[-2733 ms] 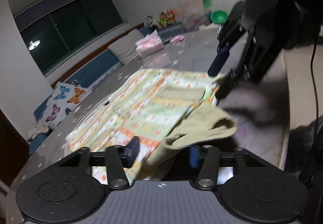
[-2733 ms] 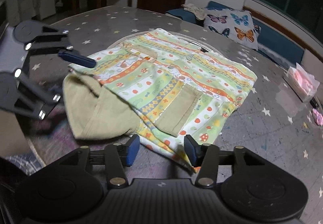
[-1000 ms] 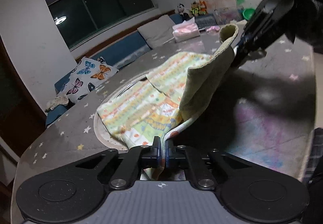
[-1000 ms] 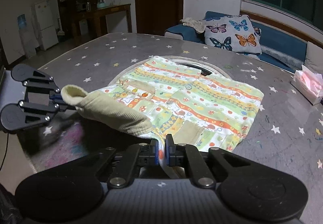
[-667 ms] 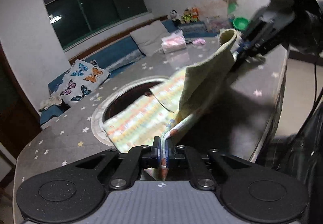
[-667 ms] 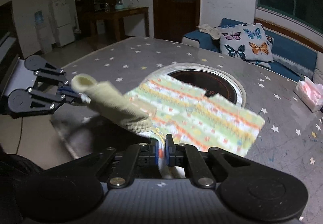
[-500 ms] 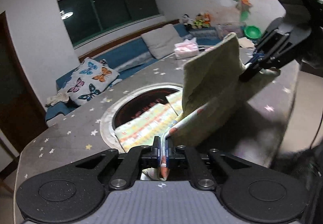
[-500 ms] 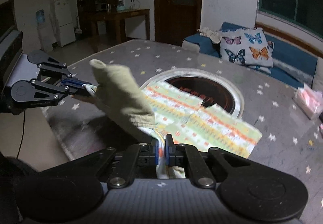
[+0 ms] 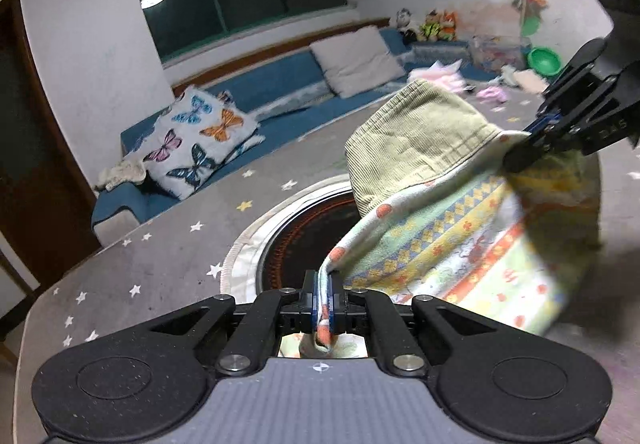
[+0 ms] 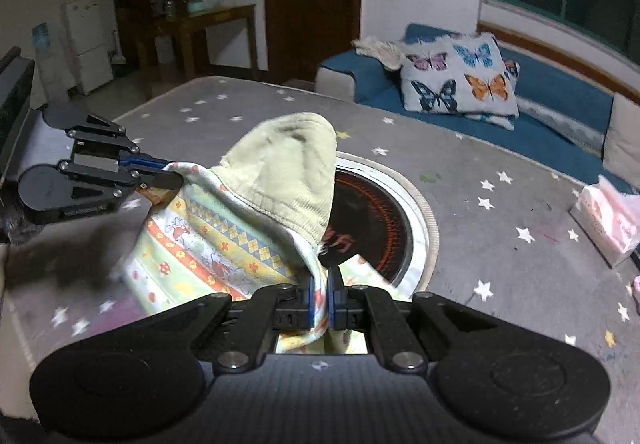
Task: Fold clothes
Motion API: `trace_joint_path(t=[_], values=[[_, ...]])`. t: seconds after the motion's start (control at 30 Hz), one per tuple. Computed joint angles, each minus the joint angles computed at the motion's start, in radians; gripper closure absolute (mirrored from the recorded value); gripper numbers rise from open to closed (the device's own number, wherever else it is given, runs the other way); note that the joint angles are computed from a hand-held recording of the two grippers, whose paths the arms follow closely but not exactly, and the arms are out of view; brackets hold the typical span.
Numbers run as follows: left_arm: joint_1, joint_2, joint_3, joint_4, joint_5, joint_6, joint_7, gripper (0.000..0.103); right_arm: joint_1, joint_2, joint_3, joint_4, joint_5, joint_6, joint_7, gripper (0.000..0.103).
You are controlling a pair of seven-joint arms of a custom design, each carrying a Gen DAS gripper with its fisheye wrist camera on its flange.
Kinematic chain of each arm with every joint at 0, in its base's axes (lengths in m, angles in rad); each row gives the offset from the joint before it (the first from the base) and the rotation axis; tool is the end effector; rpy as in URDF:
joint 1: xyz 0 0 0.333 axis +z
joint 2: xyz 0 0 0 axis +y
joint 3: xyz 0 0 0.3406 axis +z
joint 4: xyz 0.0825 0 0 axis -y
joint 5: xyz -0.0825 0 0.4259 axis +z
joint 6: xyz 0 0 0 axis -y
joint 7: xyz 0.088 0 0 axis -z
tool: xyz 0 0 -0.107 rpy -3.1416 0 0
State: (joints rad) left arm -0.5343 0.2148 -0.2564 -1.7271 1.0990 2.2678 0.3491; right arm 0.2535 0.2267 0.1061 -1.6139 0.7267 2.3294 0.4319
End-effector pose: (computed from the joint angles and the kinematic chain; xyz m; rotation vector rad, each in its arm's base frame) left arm 0.5192 -0.4728 0.5137 -1.4761 1.7264 -0.6043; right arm 0.6709 0.2564 0.5644 -2.2852 0.5384 -0.2151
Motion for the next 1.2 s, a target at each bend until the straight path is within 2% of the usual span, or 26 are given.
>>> trace_joint_path(t=[0.1, 0.2, 0.33, 0.43, 0.53, 0.6, 0.7, 0.77, 0.83, 0.9, 1.0, 1.07, 1.2], values=[[0.018, 0.058, 0.016, 0.039, -0.037, 0.009, 0.007, 0.098, 0.019, 0.087, -0.002, 0.082, -0.048, 0.017, 0.057, 0.098], [0.032, 0.106, 0.032, 0.065, -0.087, 0.028, 0.014, 0.097, 0.034, 0.164, -0.004, 0.147, -0.096, 0.039, 0.117, 0.092], [0.026, 0.125, 0.052, 0.062, -0.089, 0.045, -0.004, 0.093, 0.038, 0.211, -0.01, 0.171, -0.125, 0.1, 0.208, 0.072], [0.015, 0.123, 0.056, 0.065, -0.078, 0.028, -0.001, 0.087, 0.016, 0.195, 0.002, 0.143, -0.102, 0.149, 0.215, 0.063], [0.011, 0.125, 0.06, 0.068, -0.07, 0.015, -0.007, 0.079, 0.023, 0.138, 0.003, 0.048, -0.086, 0.323, 0.217, 0.062], [0.008, 0.124, 0.062, 0.067, -0.063, 0.005, -0.02, 0.073, 0.001, 0.105, 0.027, 0.01, -0.033, 0.36, 0.188, 0.06], [0.002, 0.127, 0.063, 0.071, -0.052, -0.016, -0.037, 0.067, -0.04, 0.043, 0.07, -0.049, 0.117, 0.345, 0.096, 0.051], [-0.003, 0.131, 0.064, 0.077, -0.047, -0.035, -0.048, 0.058, -0.053, -0.002, 0.085, -0.092, 0.226, 0.319, 0.002, 0.049], [-0.005, 0.133, 0.064, 0.081, -0.044, -0.048, -0.058, 0.056, -0.031, -0.028, 0.083, -0.129, 0.264, 0.332, -0.099, 0.049], [-0.006, 0.13, 0.063, 0.077, -0.043, -0.054, -0.064, 0.055, -0.004, -0.022, 0.063, -0.135, 0.231, 0.314, -0.098, 0.053], [-0.007, 0.122, 0.061, 0.067, -0.038, -0.064, -0.073, 0.054, 0.028, 0.022, 0.026, -0.115, 0.114, 0.267, 0.032, 0.06], [-0.007, 0.117, 0.06, 0.06, -0.034, -0.076, -0.081, 0.053, 0.04, 0.055, 0.005, -0.103, 0.047, 0.288, 0.105, 0.061], [-0.011, 0.116, 0.06, 0.063, -0.021, -0.13, -0.084, 0.051, 0.045, 0.098, -0.037, -0.075, -0.073, 0.316, 0.304, 0.07]])
